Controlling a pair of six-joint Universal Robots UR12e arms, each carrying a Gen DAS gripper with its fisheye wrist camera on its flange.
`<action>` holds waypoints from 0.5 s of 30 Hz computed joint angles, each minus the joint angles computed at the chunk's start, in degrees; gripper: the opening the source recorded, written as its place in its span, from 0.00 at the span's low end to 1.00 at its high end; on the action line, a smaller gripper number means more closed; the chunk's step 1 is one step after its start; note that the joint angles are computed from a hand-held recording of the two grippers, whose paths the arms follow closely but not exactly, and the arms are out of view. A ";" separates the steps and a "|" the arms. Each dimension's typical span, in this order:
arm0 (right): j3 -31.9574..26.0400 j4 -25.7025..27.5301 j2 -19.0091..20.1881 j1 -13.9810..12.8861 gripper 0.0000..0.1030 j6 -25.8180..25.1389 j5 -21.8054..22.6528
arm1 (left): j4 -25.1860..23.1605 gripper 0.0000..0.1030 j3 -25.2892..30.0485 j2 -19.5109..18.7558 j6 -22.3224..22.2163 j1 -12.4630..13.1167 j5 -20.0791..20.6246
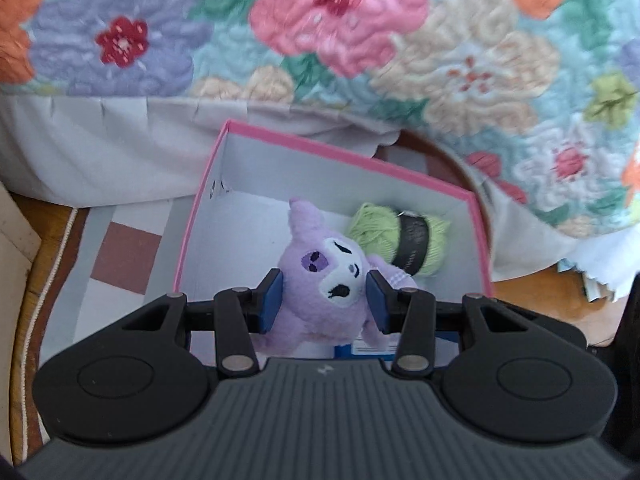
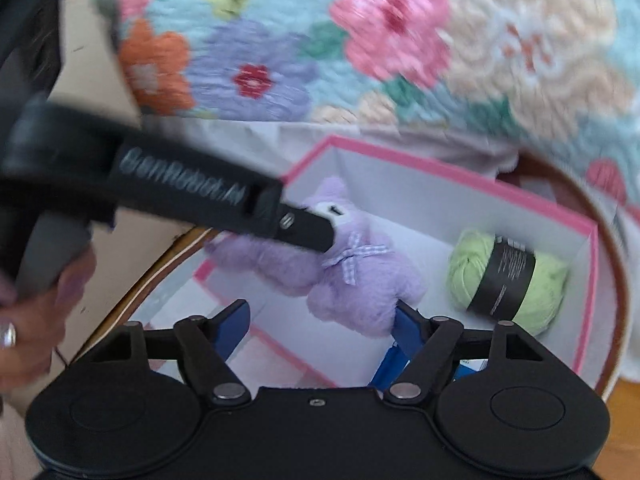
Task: Organize objects
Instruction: 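Lift the plush toy into the pink box and open the left gripper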
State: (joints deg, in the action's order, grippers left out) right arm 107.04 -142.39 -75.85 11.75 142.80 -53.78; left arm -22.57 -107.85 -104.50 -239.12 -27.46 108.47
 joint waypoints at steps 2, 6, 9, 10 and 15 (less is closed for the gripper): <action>-0.94 1.86 1.40 -0.17 0.73 3.08 0.31 | -0.29 0.41 0.14 -0.86 0.20 0.54 -0.86; -2.73 4.67 4.14 -0.53 0.62 8.01 0.28 | -1.67 0.40 0.70 -2.17 1.68 0.92 -2.04; -3.12 5.44 5.46 -1.24 0.60 9.96 1.99 | -1.50 0.37 0.53 -2.68 1.90 1.28 -2.83; -3.23 5.81 5.73 -1.34 0.60 10.20 2.37 | -1.46 0.37 0.45 -2.82 1.98 1.36 -2.96; -3.87 6.73 6.38 -0.63 0.60 10.13 1.32 | -2.65 0.37 0.49 -3.29 2.35 1.60 -3.25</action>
State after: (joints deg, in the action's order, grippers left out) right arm 103.17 -135.66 -69.46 11.12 152.93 -52.46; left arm -25.22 -107.36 -107.79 -236.77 -25.86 105.22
